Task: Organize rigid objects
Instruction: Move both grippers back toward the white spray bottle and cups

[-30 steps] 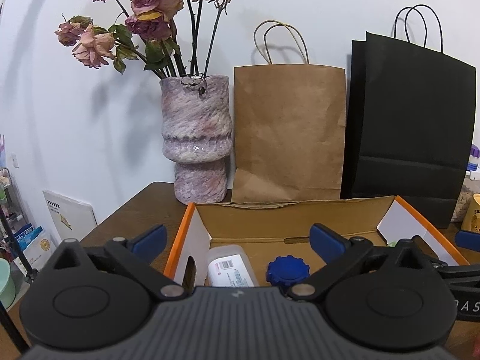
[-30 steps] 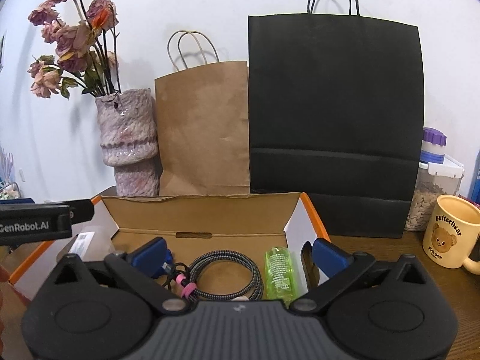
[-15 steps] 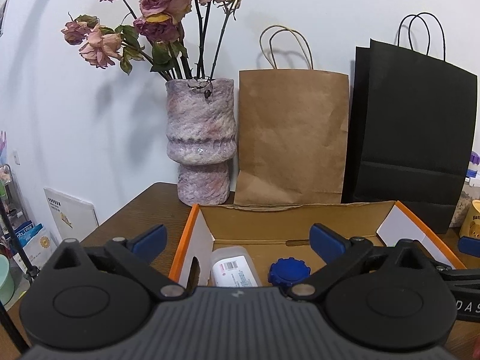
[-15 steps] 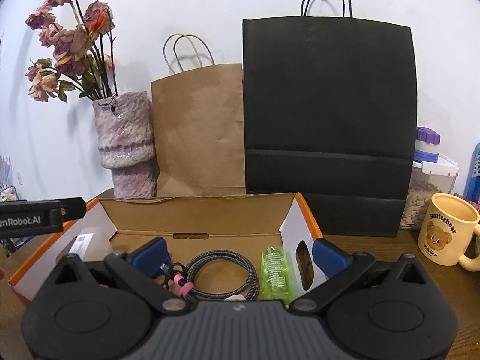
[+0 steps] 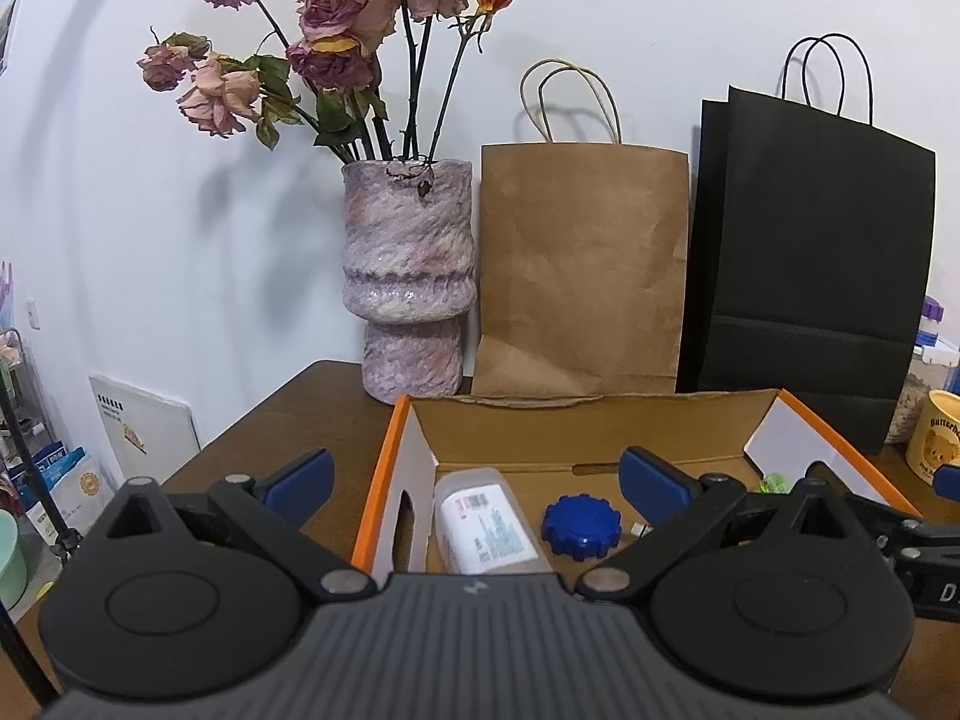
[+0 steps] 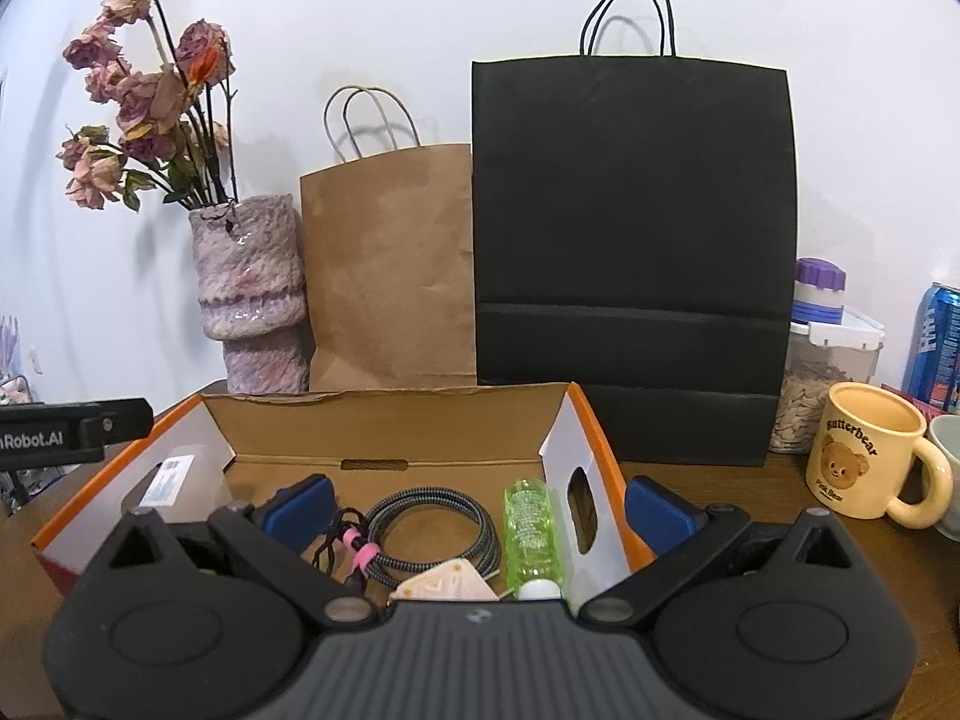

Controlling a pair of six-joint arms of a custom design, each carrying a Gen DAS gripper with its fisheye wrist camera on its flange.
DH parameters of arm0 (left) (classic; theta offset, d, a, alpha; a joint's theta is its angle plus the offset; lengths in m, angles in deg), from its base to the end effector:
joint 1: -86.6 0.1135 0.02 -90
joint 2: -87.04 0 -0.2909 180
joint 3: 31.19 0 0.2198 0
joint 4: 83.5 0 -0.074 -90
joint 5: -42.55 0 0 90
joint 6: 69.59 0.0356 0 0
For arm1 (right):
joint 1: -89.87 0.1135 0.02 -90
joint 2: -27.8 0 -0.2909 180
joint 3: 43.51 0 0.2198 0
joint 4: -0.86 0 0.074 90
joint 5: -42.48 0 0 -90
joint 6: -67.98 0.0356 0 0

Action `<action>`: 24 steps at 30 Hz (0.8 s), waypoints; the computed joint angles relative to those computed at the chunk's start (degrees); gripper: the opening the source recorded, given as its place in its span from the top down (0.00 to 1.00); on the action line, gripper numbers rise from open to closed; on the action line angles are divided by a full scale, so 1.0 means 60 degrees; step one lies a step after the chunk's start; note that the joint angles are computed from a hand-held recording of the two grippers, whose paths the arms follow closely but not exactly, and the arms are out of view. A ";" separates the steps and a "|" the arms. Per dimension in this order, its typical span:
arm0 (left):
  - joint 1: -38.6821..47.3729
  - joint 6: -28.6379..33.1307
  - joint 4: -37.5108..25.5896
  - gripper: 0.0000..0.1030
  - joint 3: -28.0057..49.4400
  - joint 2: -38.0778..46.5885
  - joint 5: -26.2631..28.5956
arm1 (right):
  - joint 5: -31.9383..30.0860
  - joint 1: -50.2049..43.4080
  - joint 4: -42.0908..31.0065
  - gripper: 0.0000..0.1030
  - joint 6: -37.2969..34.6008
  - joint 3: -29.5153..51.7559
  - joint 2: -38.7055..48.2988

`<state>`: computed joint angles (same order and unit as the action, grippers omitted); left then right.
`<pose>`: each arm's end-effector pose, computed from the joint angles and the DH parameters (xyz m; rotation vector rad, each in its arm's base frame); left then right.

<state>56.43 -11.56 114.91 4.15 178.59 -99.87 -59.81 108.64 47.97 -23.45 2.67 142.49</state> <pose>0.2093 -0.0891 0.1630 -0.4913 1.9055 0.3230 0.3037 0.1112 0.1336 -0.4834 1.8966 0.4085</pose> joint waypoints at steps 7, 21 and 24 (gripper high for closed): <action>-0.0620 -0.0619 -0.0517 0.00 -0.0457 -0.0440 -0.0482 | -0.0189 -0.0278 0.0830 0.00 -0.0142 -0.1097 -0.0272; -0.2657 -0.3543 -0.3833 0.00 -0.0764 -0.1506 -0.1857 | -0.0753 -0.0798 0.3045 0.00 -0.0439 -0.3518 -0.0465; -0.3214 -0.4353 -0.4755 0.00 -0.0787 -0.1704 -0.2259 | -0.0856 -0.0859 0.3639 0.00 -0.0463 -0.4049 -0.0450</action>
